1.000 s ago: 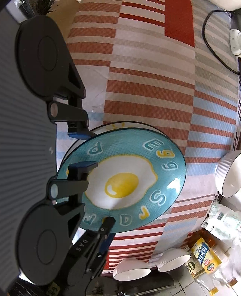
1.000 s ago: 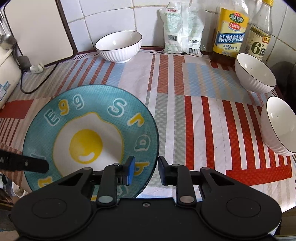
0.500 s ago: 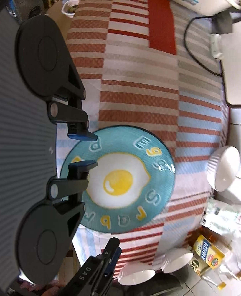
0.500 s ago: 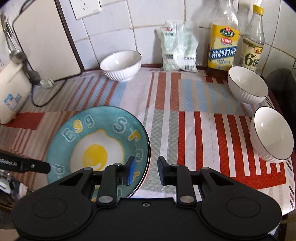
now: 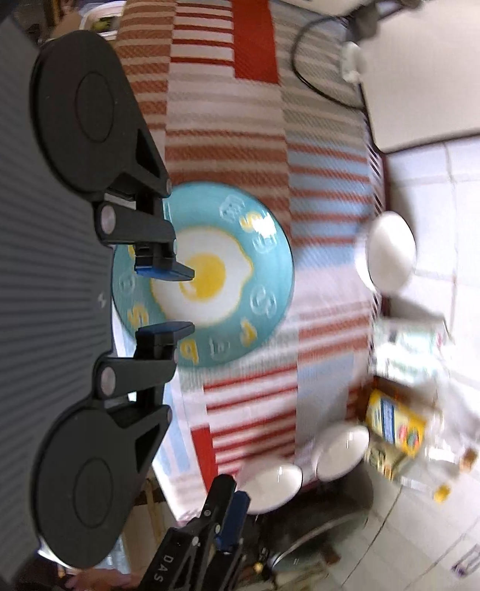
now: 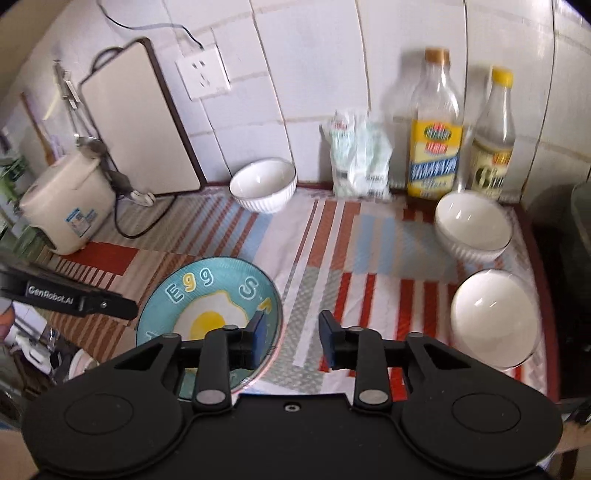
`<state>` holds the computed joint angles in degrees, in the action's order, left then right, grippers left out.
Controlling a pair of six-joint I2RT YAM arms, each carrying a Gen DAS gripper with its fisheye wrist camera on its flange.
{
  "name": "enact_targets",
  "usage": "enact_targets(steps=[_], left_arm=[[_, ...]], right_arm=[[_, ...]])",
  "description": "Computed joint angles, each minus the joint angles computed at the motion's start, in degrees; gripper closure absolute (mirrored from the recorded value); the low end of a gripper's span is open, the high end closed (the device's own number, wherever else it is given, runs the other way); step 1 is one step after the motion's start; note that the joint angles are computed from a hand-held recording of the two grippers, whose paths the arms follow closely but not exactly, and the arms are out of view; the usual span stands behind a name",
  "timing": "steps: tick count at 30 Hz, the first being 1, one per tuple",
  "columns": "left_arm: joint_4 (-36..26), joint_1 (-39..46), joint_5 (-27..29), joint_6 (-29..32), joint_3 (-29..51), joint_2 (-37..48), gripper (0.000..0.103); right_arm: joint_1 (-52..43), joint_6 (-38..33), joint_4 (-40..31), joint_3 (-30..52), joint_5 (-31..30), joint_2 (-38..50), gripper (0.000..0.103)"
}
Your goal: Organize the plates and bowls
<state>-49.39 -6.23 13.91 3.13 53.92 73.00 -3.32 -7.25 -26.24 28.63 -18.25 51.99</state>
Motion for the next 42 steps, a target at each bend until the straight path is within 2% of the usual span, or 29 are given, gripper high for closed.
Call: enact_targets(steps=[5,7,9,14,17,23,26,30,36,40,42], left_arm=[[0.4,-8.7,-0.3,-4.8,0.2,-3.2,0.077],[1.5,-12.5,-0.8,-7.2,0.4,-3.4,0.072],[2.9,-15.9,-1.2,-9.2,1.0,-3.0,0.069],[7.3,-24.1,-5.3,-13.2,3.2,0.4,0.056],[10.6,-27.4,-6.8,-15.1,4.0,3.6,0.051],[16.9,-32.2,-7.6,-19.4,5.4,11.4,0.047],[18.6,-35.1,-9.2,-20.2,7.4,15.5,0.047],[21.5,-37.6,-9.7,-21.3,11.1,22.0,0.042],[26.9,-39.0,-9.2,-24.5,17.7,33.6,0.041],[28.6,-38.9,-8.4,-26.1,23.1,42.2,0.040],[29.2,-39.0,-9.1,-27.5,25.8,46.2,0.040]], right_arm=[[-14.7,-14.0,-8.3,1.9,-8.7,-4.8,0.053],[-20.6,-19.4,-10.4,2.5,-11.8,-4.6,0.051],[-25.1,-23.4,-11.5,2.7,-13.0,-4.2,0.043],[-34.9,-33.5,-10.3,2.0,-15.5,-1.5,0.033],[-39.5,-38.6,-5.5,0.2,-17.5,1.8,0.030],[-43.9,-41.5,4.2,-2.5,-18.9,11.4,0.026],[-44.3,-40.4,13.8,-6.5,-17.5,13.9,0.014],[-43.7,-40.2,24.7,-8.0,-15.2,22.4,0.014],[-42.3,-34.9,41.6,-7.0,-13.6,38.7,0.011],[-40.6,-33.2,48.3,-4.0,-13.8,48.6,0.008],[-39.2,-33.5,49.3,-2.5,-13.1,51.7,0.008]])
